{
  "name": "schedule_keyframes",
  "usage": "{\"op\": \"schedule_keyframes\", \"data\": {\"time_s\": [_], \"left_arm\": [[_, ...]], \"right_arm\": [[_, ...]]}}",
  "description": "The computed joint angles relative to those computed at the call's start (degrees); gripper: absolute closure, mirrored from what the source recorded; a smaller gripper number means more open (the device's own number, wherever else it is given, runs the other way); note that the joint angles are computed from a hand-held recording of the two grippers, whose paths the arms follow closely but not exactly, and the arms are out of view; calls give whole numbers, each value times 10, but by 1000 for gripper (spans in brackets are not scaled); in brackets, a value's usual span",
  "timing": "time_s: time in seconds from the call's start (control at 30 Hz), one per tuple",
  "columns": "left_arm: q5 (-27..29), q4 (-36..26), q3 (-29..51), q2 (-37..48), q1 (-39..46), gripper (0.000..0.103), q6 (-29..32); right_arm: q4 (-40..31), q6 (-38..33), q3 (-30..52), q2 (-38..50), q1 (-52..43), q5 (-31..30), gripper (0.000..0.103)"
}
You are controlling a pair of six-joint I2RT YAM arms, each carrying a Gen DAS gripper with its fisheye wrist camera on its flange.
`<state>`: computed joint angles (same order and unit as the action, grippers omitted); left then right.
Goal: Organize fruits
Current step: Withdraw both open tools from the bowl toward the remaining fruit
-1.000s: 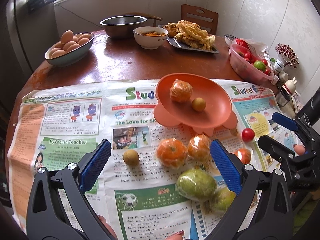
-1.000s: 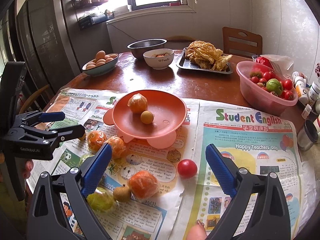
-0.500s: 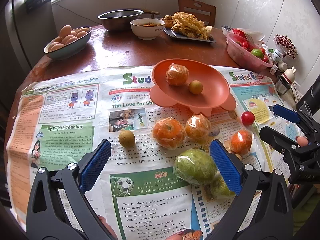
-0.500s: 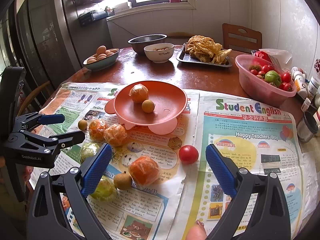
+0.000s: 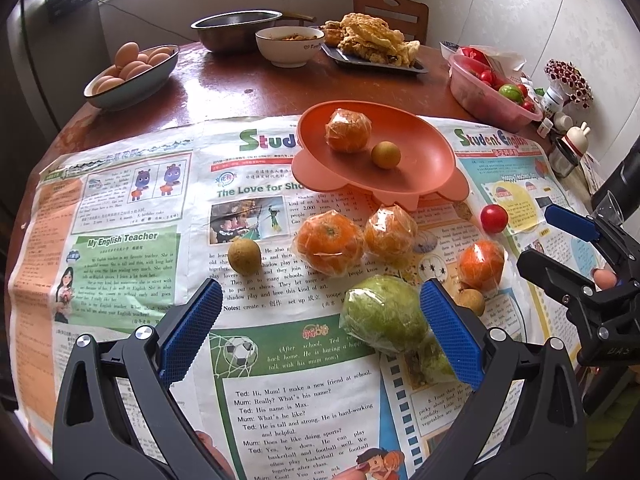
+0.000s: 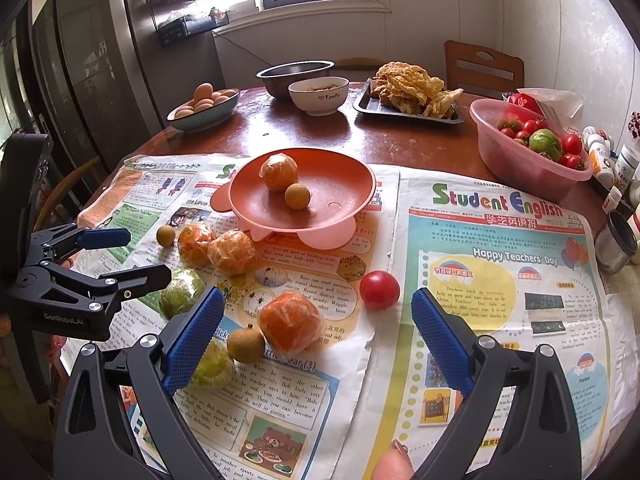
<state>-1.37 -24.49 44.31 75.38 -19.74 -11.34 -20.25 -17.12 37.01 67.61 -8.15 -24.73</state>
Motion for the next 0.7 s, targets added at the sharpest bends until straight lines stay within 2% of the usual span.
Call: {"op": "schedule_keyframes", "data": {"time_s": [0.5, 0.7], "left_arm": [[13, 7, -9, 10, -7, 10, -4], [19, 9, -7, 17, -10, 16, -4]], "right_arm": [[-1, -6, -13, 0, -2, 4, 9], [0, -12, -19, 4, -7, 4, 9]]}}
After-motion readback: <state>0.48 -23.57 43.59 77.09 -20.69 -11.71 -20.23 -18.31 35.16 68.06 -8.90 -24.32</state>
